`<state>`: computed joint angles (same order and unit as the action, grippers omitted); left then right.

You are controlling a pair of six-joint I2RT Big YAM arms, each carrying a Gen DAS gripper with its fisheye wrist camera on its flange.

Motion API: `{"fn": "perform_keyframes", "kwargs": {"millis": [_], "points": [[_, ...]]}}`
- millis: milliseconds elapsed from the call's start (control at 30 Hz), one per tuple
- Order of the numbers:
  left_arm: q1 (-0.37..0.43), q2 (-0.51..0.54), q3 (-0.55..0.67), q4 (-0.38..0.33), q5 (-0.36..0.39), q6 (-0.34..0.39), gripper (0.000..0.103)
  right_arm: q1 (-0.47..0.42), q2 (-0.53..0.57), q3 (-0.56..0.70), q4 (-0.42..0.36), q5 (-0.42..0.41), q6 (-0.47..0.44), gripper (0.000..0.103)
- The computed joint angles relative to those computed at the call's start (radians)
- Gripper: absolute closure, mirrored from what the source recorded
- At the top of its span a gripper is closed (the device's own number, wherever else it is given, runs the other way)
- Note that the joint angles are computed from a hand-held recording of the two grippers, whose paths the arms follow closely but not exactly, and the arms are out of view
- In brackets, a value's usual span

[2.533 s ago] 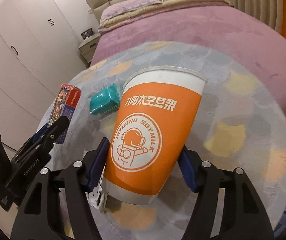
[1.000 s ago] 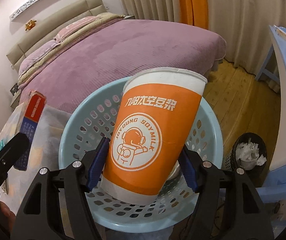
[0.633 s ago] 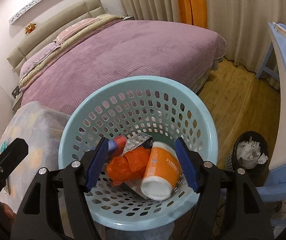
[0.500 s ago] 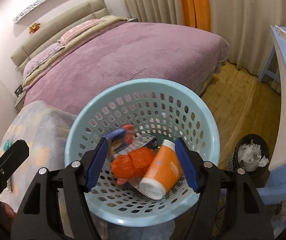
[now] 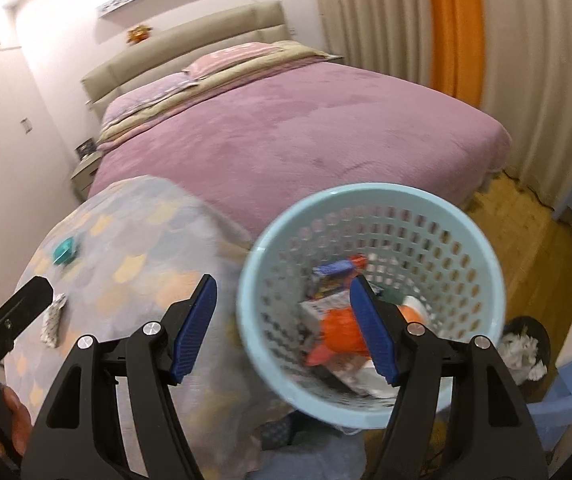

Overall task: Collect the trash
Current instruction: 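Carry the card box and soymilk cup over the basket and open both tools, then grasp the white dotted paper with the left tool while the right tool grasps the teal packet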

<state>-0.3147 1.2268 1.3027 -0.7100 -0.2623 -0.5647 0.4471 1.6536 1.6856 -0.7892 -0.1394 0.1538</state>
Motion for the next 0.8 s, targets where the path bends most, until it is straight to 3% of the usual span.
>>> {"fn": "perform_keyframes", "kwargs": {"millis": [167, 367, 600, 800], "points": [[0.059, -0.092, -0.082, -0.107, -0.093, -0.038, 0.029, 0.058, 0.005, 0.009, -0.003, -0.006, -0.030, 0.038], [0.160, -0.180, -0.176, -0.141, -0.045, -0.055, 0.030, 0.128, 0.035, 0.046, -0.025, -0.004, -0.053, 0.038], [0.218, -0.166, -0.206, -0.145, 0.014, -0.028, 0.041, 0.201, 0.087, 0.108, -0.059, 0.008, -0.079, 0.038], [0.225, -0.098, -0.170, -0.188, -0.006, -0.010, 0.051, 0.242, 0.141, 0.186, -0.093, 0.011, -0.105, 0.038]]}}
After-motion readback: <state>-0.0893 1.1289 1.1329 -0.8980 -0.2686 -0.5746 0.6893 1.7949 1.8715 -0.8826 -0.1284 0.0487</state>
